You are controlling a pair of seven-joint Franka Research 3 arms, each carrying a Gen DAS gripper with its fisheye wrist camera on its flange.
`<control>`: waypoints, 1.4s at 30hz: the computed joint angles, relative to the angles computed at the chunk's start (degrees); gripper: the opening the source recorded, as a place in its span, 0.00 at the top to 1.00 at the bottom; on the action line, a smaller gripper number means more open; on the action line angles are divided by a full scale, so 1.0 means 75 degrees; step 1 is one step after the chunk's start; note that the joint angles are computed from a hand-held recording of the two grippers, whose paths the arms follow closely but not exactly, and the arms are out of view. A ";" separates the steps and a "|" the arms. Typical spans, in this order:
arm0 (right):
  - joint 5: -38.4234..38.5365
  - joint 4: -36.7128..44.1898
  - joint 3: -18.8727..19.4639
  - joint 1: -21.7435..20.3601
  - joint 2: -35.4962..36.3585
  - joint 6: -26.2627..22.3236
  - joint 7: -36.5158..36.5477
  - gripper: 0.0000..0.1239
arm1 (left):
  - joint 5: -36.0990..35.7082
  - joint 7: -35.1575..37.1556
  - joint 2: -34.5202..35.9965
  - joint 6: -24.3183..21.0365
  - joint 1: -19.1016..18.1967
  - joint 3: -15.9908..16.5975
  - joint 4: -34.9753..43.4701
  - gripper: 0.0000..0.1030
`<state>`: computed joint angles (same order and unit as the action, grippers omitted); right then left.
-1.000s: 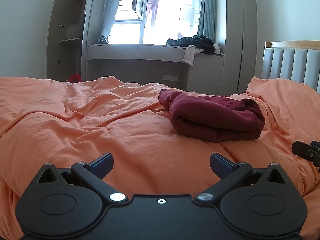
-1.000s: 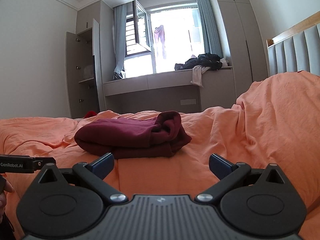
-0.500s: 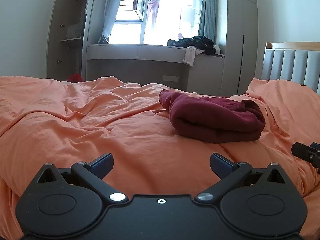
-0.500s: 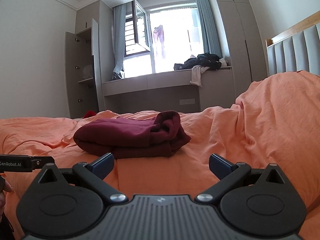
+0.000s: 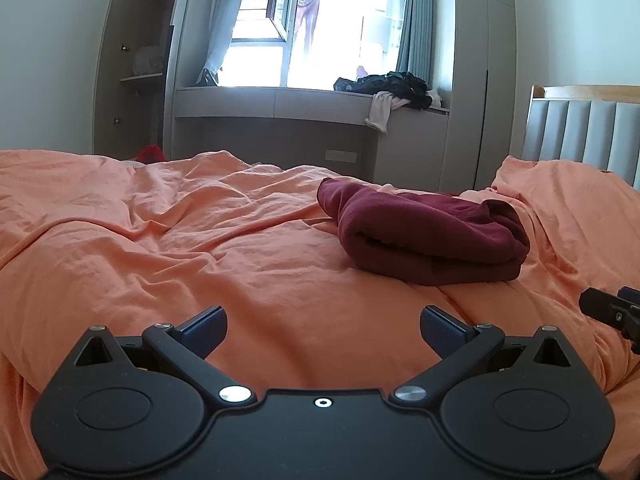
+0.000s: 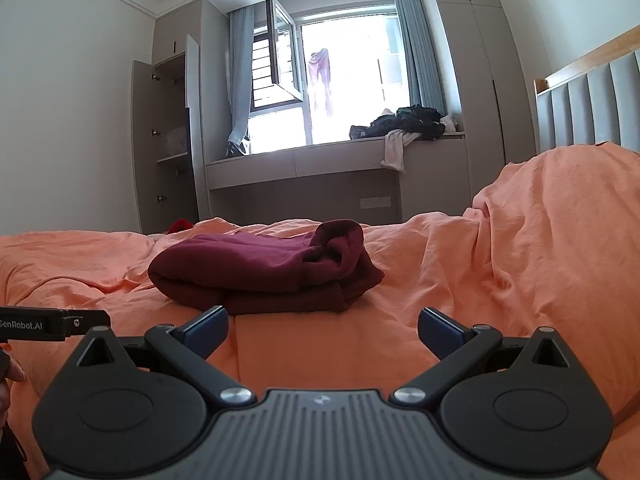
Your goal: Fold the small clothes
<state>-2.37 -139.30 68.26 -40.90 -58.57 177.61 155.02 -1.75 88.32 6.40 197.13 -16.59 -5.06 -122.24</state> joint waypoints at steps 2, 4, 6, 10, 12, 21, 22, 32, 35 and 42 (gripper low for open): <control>-0.0006 0.0002 0.0000 0.0000 -0.0006 -0.0007 0.0005 0.17 | -0.0444 0.0460 0.0001 0.0062 -0.0327 0.0227 -0.0014 0.00; -0.0012 0.0003 -0.0002 0.0003 0.0007 -0.0013 0.0004 0.17 | -0.1142 0.1168 0.0013 0.0116 -0.0744 0.0488 0.0002 0.00; -0.0013 0.0009 -0.0011 0.0013 0.0021 -0.0036 0.0010 0.17 | -0.1428 0.1498 0.0023 0.0184 -0.0803 0.0476 0.0002 0.00; -0.0039 0.0015 -0.0015 0.0010 -0.0015 -0.0033 0.0008 0.17 | -0.1493 0.1584 0.0012 0.0204 -0.0607 0.0253 -0.0014 0.00; -0.0039 0.0012 -0.0017 0.0012 -0.0016 -0.0025 0.0010 0.17 | -0.1314 0.1393 0.0005 0.0189 -0.0432 0.0114 -0.0028 0.00; -0.0028 -0.0005 -0.0035 0.0039 -0.0026 -0.0045 0.0061 0.17 | -0.3310 0.3066 0.0088 0.0278 -0.1375 0.0681 0.0159 0.00; -0.0032 -0.0011 -0.0041 0.0048 -0.0019 -0.0040 0.0057 0.17 | -0.3453 0.3193 0.0097 0.0278 -0.1389 0.0674 0.0184 0.00; -0.0014 -0.0048 -0.0056 0.0056 -0.0034 0.0020 0.0065 0.17 | -0.3329 0.2978 0.0075 -0.0010 -0.1126 0.0504 0.0232 0.00; -0.0014 -0.0055 -0.0057 0.0057 -0.0038 0.0030 0.0064 0.17 | -0.3256 0.2935 0.0091 0.0034 -0.1220 0.0611 0.0222 0.00; -0.0030 -0.0042 -0.0061 0.0064 0.0012 0.0044 0.0011 0.17 | -0.3133 0.2866 0.0074 -0.0028 -0.1294 0.0707 0.0198 0.00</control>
<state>-2.60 -139.61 67.80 -40.42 -58.47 177.95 155.11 -25.25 109.82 6.95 196.92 -26.29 0.25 -120.76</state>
